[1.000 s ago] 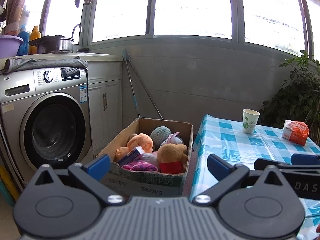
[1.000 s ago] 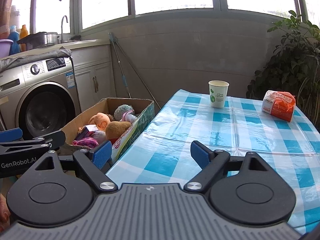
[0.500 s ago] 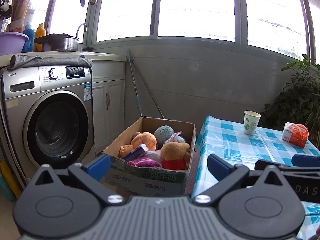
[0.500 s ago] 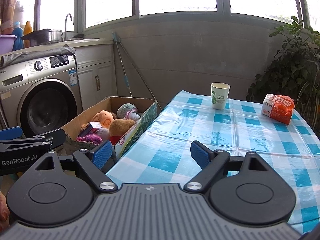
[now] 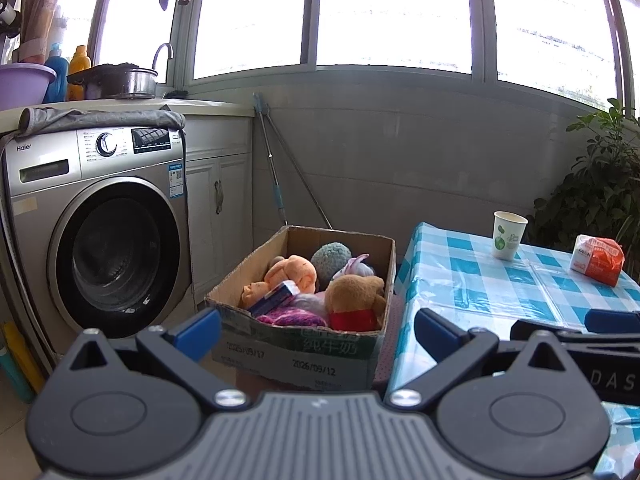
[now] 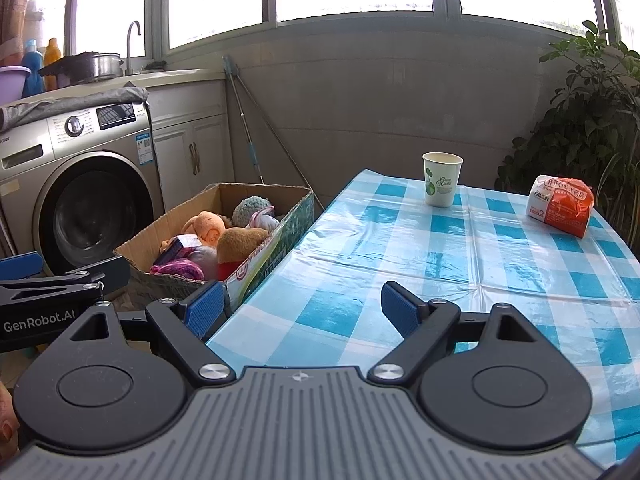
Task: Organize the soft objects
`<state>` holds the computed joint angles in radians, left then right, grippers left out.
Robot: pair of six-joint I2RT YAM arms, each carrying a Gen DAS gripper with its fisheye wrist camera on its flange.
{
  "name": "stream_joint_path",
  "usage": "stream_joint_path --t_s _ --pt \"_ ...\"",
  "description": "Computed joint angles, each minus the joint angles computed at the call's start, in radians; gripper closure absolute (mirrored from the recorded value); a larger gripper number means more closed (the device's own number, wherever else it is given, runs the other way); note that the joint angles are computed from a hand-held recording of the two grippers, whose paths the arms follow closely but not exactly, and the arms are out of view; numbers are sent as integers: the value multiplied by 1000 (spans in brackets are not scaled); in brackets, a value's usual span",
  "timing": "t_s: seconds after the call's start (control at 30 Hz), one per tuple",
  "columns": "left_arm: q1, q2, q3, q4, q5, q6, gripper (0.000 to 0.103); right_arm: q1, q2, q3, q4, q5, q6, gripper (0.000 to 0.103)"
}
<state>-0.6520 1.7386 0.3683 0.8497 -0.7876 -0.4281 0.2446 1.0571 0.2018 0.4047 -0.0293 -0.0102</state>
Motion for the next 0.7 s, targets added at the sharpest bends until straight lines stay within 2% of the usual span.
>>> stream_joint_path --t_s 0.43,0.57,0.7 --pt "13 37 23 6 25 11 1 -17 33 -8 30 -12 4 0" --pt "16 67 41 30 43 31 1 -58 61 -13 62 -60 2 0" --pt "13 83 103 -16 92 32 1 -164 100 -4 101 -146 2 0"
